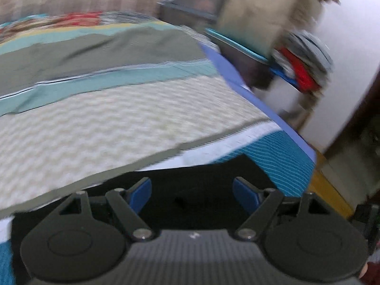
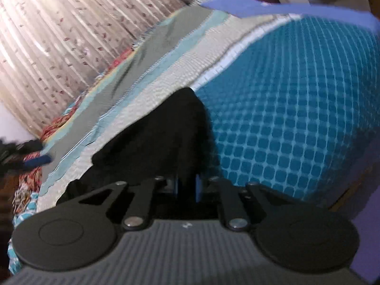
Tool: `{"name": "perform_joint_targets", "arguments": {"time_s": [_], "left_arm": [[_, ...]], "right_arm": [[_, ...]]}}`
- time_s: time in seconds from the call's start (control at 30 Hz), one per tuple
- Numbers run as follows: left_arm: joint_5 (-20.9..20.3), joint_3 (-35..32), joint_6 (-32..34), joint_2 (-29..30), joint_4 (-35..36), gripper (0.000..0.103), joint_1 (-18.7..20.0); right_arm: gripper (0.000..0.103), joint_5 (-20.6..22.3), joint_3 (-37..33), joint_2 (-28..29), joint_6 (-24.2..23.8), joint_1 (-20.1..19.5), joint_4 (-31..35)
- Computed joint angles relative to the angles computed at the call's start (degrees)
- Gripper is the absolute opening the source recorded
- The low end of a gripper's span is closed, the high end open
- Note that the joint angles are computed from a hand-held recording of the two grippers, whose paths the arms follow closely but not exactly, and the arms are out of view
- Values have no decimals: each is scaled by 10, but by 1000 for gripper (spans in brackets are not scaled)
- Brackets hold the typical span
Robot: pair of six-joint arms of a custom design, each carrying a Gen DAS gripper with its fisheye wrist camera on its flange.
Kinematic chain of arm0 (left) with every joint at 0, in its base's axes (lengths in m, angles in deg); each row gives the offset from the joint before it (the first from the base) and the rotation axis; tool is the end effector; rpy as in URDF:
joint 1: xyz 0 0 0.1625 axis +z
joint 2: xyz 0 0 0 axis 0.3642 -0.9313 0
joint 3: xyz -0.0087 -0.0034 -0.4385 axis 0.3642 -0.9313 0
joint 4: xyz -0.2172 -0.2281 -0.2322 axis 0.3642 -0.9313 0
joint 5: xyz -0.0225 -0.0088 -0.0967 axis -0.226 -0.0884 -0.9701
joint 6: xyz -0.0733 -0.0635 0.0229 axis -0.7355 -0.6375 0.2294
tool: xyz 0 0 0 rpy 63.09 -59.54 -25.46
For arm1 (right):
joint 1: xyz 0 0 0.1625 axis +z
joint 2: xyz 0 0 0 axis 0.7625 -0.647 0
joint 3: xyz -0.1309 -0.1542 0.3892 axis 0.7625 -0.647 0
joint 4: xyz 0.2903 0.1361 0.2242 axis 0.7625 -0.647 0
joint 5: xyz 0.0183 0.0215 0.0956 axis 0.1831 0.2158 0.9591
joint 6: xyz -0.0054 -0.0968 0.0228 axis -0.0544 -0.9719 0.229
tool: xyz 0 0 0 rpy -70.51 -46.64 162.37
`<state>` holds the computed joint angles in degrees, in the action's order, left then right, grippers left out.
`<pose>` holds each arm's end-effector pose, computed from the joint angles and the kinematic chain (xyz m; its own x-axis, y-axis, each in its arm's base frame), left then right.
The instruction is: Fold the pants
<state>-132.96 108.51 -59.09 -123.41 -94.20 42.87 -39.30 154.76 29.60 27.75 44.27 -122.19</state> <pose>-0.1977 -0.8239 0.2415 -0.8481 0.2546 -0.4648 0.4851 0.7260 -0.4875 0.1812 -0.7719 0.1537 -0.9720 -0.1610 0.1710 -0.2346 0.6965 -0.6781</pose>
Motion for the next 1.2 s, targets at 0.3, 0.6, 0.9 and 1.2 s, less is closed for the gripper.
{"name": "perform_joint_targets", "arguments": {"time_s": [0.3,0.6,0.9,1.2], "left_arm": [[-40,-163,-12,108,181,63,16],[18,-191,17,139,194,44,22],[-6,-224,-39,129,236,50,21],[1,-207,-24,88,219,97,-15]], "right_arm": [[50,77,-24,4,42,-34,29],[54,142,-9,-16,42,-55,92],[53,145,12,-24,107,-57,63],[18,123,35,-40,27,-7,14]]}}
